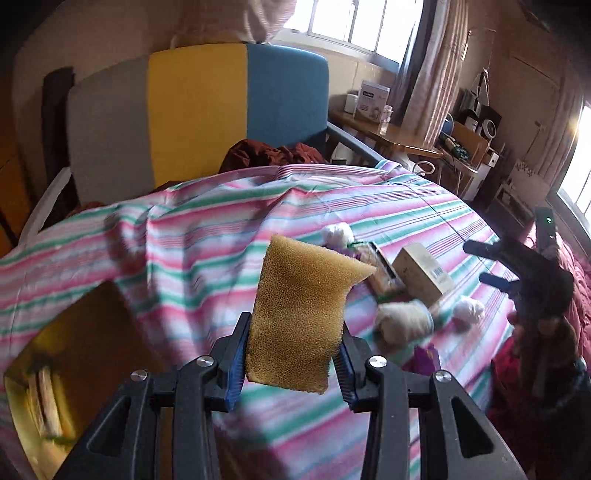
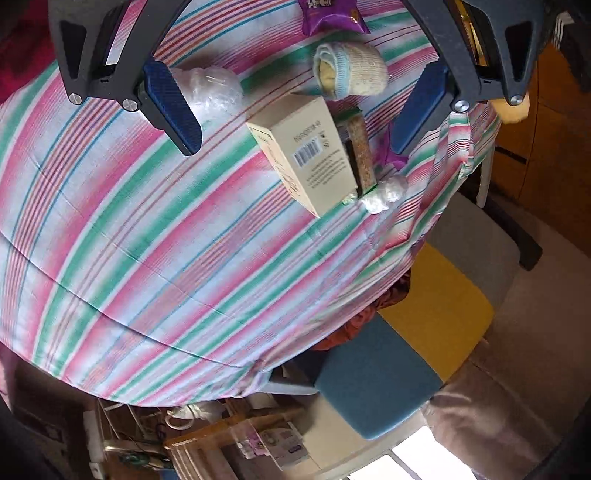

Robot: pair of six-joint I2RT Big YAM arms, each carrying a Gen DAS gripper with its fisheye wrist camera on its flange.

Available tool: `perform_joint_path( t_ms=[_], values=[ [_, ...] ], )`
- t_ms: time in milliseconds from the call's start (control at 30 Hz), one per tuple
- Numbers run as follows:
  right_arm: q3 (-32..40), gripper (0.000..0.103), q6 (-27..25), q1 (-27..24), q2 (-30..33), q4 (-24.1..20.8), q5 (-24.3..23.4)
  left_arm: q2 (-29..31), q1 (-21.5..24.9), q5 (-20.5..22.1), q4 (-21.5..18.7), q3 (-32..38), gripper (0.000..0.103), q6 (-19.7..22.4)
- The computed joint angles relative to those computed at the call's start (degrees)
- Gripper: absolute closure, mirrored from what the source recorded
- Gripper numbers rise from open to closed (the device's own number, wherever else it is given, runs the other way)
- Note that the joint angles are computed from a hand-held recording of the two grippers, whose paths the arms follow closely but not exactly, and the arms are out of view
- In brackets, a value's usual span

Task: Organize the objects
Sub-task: 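Carry the sponge toward the gold tray with the left gripper while the right gripper grasps the white medicine box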

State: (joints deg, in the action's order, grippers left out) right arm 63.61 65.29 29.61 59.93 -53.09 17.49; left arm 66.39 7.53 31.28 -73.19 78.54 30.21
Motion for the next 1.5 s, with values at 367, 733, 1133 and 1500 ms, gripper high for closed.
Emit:
perform_joint_path(
  t_ms=[367, 733, 1133, 1500],
  values=[
    [6.7, 0.000, -7.8, 3.5, 8.4, -9.2, 6.0, -2.1, 21.3, 7.7, -8.3, -1.5, 0.062, 10.1],
    [14.6, 0.000, -19.0, 1.5, 18.5, -16.6, 6.7, 2.6, 36.0, 10.0, -12.0, 0.4, 0.062, 13.2],
    [11.8, 0.053, -21.0, 0.6, 19.6, -15.0, 3.6, 4.0, 39.2, 7.7, -9.7, 0.4, 0.062, 7.6],
    [12.6, 0.053, -21.4, 0.9, 20.0, -16.4, 4.0, 7.8, 41.1, 7.8, -10.1, 3.4, 0.062, 1.7]
  ],
)
